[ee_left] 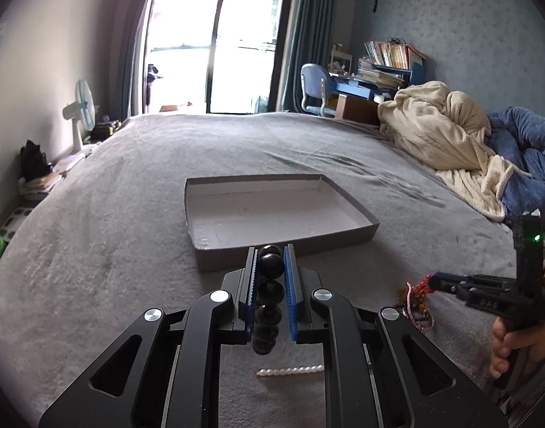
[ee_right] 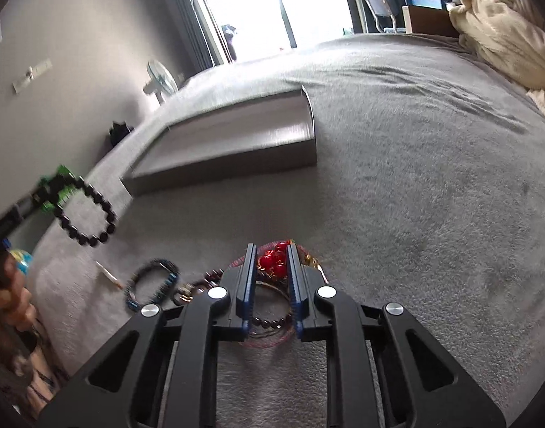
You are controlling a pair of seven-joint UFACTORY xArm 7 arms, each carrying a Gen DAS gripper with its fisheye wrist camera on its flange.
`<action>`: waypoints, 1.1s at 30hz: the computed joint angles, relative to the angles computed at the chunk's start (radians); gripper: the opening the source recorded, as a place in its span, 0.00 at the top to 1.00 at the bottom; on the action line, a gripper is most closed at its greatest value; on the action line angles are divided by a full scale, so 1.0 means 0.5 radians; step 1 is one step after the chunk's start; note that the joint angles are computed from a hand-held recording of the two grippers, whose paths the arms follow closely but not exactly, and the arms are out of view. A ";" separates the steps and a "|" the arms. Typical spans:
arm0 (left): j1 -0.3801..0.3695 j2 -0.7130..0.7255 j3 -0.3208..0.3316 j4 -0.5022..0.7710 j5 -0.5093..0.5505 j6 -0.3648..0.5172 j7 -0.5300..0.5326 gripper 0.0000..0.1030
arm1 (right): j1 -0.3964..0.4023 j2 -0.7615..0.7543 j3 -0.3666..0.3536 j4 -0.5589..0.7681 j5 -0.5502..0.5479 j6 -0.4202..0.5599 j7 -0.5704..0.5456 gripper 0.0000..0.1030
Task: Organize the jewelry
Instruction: 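Lift the black bracelet with the left gripper while the right gripper grasps the red tassel charm, then carry both items into the grey tray and open both grippers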
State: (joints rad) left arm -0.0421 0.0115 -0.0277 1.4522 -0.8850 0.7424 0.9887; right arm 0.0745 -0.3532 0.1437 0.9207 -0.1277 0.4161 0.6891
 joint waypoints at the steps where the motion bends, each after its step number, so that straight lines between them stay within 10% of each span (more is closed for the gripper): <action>1: -0.003 0.001 -0.003 0.004 0.001 -0.007 0.004 0.85 | 0.000 -0.012 -0.005 0.002 0.006 -0.007 0.004 0.84; 18: 0.022 0.182 -0.067 0.299 0.084 0.007 -0.110 0.85 | -0.003 0.087 -0.076 0.310 0.065 -0.038 -0.192 0.84; 33: 0.044 0.724 -0.236 1.028 0.409 0.035 -0.462 0.85 | 0.040 0.782 -0.183 1.078 0.214 0.125 -0.554 0.84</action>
